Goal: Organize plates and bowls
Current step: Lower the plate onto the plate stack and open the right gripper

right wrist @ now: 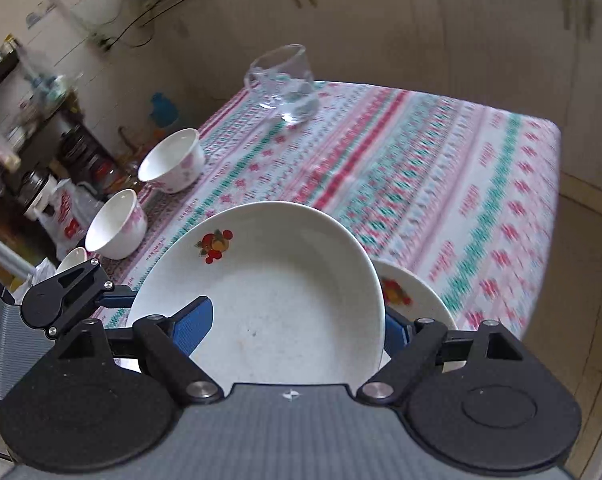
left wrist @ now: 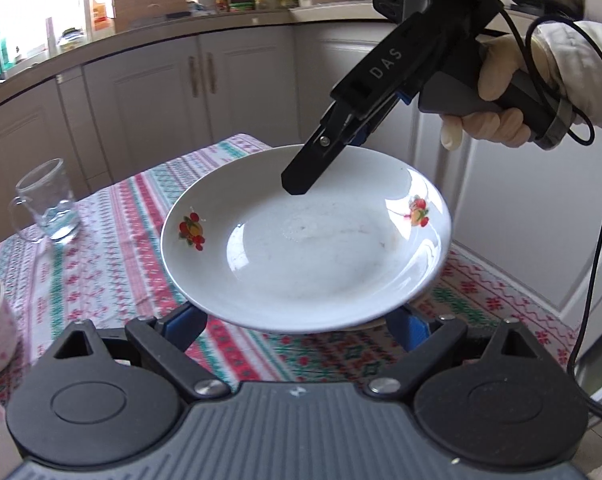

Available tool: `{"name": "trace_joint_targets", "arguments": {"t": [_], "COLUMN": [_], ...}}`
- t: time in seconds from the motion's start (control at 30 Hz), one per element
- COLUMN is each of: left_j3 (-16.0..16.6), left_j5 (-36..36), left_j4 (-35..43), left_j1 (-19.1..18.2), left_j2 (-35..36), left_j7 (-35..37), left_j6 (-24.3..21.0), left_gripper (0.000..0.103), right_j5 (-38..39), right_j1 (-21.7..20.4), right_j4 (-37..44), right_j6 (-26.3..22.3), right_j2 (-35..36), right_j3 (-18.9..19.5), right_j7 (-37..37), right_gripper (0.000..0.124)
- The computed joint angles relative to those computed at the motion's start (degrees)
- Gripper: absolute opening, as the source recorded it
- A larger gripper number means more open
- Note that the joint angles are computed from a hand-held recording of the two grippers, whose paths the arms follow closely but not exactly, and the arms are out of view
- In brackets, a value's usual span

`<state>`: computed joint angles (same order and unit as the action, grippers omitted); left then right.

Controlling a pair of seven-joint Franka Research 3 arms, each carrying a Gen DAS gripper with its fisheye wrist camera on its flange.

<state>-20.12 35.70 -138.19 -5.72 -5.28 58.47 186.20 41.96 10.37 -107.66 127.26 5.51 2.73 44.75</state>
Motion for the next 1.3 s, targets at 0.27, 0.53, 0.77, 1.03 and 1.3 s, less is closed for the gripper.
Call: {"name": "trace_joint_targets", "arguments": {"t": [0.27, 0.53, 0.77, 1.03, 1.3], "left_j3": [5.58, 5.70, 5.12, 5.26, 6.54], "left_j5": [-7.09, -9.44, -6.25, -1.49, -7.87], "left_j4": [0.64, 0.86, 2.02, 2.88, 2.33], "left_j1": [-7.89, -8.66, -7.53, -6.68, -8.46], "left_j2": [1.74, 2.29, 3.18, 4.13, 4.68], "left_j7": [7.78, 10.37, 8.33, 4.68, 11.05], "left_j6": [-1.04, -1.43, -1.96, -1.60, -0.45], "left_gripper": [0.095, 0.095, 0.095, 0.095, 0.097], "right_j5": [1.39, 1.00, -0.71, -1.51, -0.13], "right_j1": [-0.71, -0.80, -0.76, -0.86, -1.06], "right_j4": [-3.96, -5.43, -6.01, -6.98, -7.38], "right_j6": [1.96, 3.27, 4.10, 4.03, 3.52], "right_j2": [-1.65, -1.83, -1.93, -2.67, -3.10], "right_j3": [-0.70, -0.89, -0.97, -1.14, -1.37], "right_j7": [-0.35, 0.46, 2.99, 4.53, 5.24], "right_gripper": [0.089, 0.089, 0.091, 0.092, 0.095]}}
